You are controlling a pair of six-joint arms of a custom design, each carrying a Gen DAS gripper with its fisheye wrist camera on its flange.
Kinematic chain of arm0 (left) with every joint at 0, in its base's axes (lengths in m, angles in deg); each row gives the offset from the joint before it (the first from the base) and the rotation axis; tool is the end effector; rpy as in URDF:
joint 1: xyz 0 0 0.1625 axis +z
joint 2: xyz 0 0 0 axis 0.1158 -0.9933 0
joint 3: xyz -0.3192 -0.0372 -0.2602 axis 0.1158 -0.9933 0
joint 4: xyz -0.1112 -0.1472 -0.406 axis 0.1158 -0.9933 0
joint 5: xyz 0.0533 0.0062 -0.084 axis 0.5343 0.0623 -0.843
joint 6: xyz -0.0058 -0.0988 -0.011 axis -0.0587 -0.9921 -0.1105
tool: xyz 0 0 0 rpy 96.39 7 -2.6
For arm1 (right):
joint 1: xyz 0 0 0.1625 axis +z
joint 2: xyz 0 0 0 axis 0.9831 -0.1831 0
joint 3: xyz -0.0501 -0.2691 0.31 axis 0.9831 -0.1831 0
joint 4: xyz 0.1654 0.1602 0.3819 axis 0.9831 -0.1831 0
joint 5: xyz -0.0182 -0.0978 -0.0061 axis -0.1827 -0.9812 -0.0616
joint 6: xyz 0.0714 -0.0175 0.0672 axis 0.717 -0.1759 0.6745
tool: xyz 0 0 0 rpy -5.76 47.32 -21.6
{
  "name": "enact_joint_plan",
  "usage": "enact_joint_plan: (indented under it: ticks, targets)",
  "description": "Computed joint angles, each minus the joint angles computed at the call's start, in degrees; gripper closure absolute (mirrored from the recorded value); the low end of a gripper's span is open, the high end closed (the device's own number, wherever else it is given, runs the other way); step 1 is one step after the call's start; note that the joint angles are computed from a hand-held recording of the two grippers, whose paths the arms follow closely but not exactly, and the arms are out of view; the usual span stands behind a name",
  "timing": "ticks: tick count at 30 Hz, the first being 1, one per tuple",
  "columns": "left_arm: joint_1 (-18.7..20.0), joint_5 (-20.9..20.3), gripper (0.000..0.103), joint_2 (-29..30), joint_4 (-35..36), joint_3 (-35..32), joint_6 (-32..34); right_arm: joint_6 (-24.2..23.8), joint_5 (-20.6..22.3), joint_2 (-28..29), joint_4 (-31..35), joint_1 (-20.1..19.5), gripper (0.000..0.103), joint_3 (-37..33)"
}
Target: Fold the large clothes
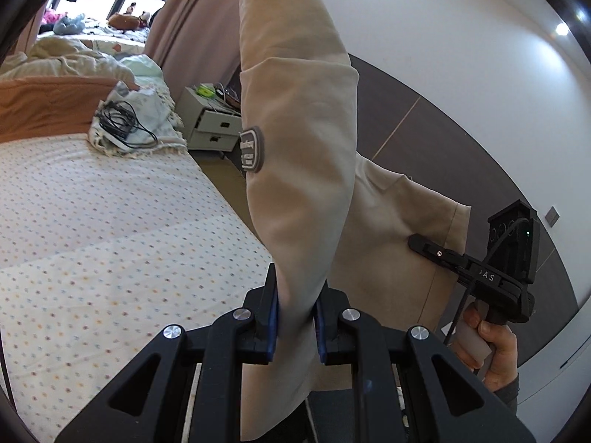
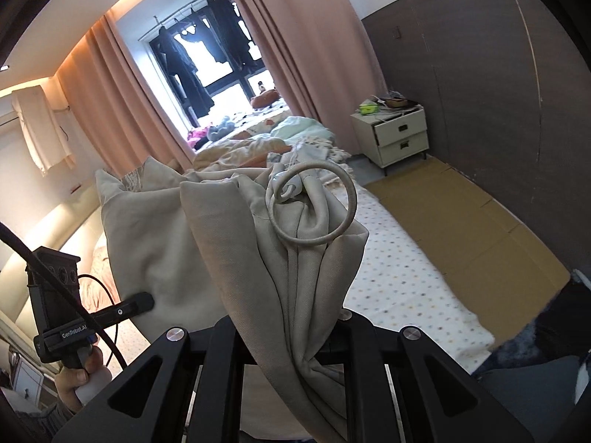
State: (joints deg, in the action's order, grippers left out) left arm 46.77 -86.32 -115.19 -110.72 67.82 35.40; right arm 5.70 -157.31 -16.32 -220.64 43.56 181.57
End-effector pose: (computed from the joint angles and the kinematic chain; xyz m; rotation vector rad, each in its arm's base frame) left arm -0.2414 -0.5937 0.3627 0.7088 2.8487 -1.0202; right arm 0.3966 -0.4424 0.2380 0.5756 -2.5762 1.3794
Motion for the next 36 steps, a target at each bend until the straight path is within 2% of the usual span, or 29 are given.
enact_joint_plan:
  ticks: [7, 17, 22, 28, 30, 31, 33, 34, 35, 36]
  targets:
    - [0.67, -2.53, 0.086, 6.33, 1.21, -3.17, -2.87, 2.09, -3.54, -0.91, 5.39, 0.10, 0.094, -2.01]
    - [5.23, -2.36, 0.086, 16.56, 6.59, -12.87, -4.27, 6.58, -4.23, 4.30, 14.63, -2.97, 0.094, -10.52]
    - [7.05, -0.68, 0.086, 20.21, 6.87, -16.61, -4.32, 7.96, -4.59, 8.67, 21.08, -4.07, 0.094, -18.28]
    - [9.53, 2.60, 0.085, 25.19, 11.13, -23.21, -5.01, 10.34, -5.13, 13.08, 26.58, -6.21, 0.093, -25.22]
    - [10.37, 3.06, 0.082, 26.51, 12.34, -24.60, -5.44, 13.23, -6.06, 14.67, 28.37, -6.83, 0.086, -27.21]
    - [10.64, 3.62, 0.077, 27.06, 13.48, -25.17, -5.59, 14.67, -6.67, 15.75, 29.10, -7.01, 0.084, -28.37]
    - [11.24, 4.83, 0.065, 27.72, 15.36, -25.43, -6.10, 17.22, -7.61, 17.92, 30.96, -7.61, 0.077, -30.93]
    - [11.64, 5.11, 0.050, 27.83, 15.86, -25.20, -6.57, 18.30, -7.19, 18.69, 31.54, -7.97, 0.074, -31.72]
    - [12.08, 5.01, 0.039, 27.87, 15.97, -24.90, -7.17, 18.85, -7.34, 19.45, 31.89, -8.17, 0.060, -32.53]
    - [12.43, 4.79, 0.036, 27.59, 15.58, -24.17, -7.64, 19.65, -8.71, 20.06, 31.99, -8.04, 0.045, -33.01]
